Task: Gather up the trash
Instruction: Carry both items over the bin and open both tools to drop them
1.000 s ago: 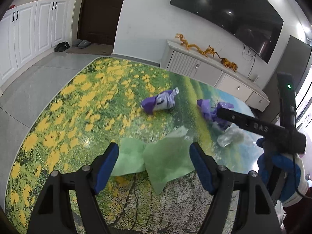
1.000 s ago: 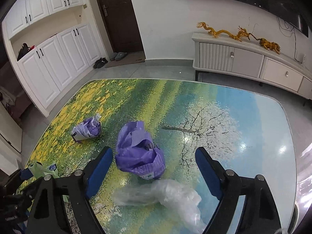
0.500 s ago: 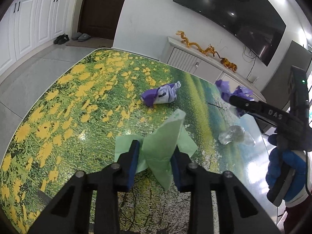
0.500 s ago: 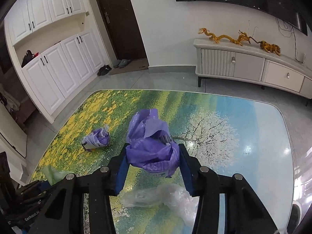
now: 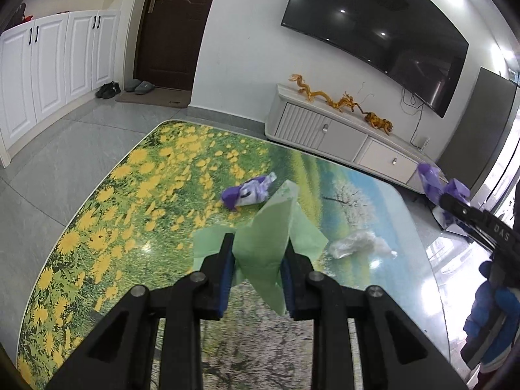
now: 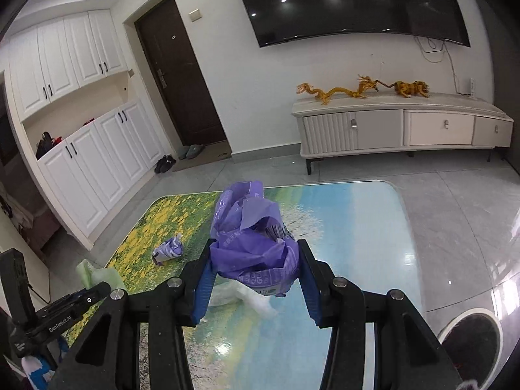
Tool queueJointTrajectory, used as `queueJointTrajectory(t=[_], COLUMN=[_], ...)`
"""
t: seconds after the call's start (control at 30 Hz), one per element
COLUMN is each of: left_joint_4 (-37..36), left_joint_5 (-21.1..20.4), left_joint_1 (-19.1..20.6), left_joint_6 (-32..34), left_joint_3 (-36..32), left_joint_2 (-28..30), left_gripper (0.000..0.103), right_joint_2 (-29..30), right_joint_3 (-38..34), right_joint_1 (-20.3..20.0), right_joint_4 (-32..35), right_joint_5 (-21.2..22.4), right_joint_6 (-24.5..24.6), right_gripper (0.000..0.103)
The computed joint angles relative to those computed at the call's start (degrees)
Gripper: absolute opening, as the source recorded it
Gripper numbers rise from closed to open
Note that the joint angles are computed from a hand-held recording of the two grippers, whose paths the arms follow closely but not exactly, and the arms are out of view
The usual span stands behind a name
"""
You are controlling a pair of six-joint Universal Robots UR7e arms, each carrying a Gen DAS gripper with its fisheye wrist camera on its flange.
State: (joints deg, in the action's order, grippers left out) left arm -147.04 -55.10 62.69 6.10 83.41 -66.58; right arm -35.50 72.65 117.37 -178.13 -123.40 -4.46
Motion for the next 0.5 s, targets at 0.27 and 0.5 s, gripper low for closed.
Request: queueJointTrajectory(t=[0.27,0.5], left_joint_4=[0.63,3.77], left_joint_5=[-2.17,-7.09], left_joint_1=[-4.28,-8.87], left_joint_6=[0.83,2.56], left_joint_3=[-0.45,-1.94], left_joint_2=[2.41,7.35], left_gripper=[0.025,0.025], right_joint_2=[-8.89,-17.18], right_joint_3=[14.5,27.84], right_joint_1=[-0.12,-2.88], right_joint_4=[-12.63,-20.93], right_joint_5=[-8.66,-16.13], right_joint_6=[-0.21,5.16], right_gripper=[0.045,0.045])
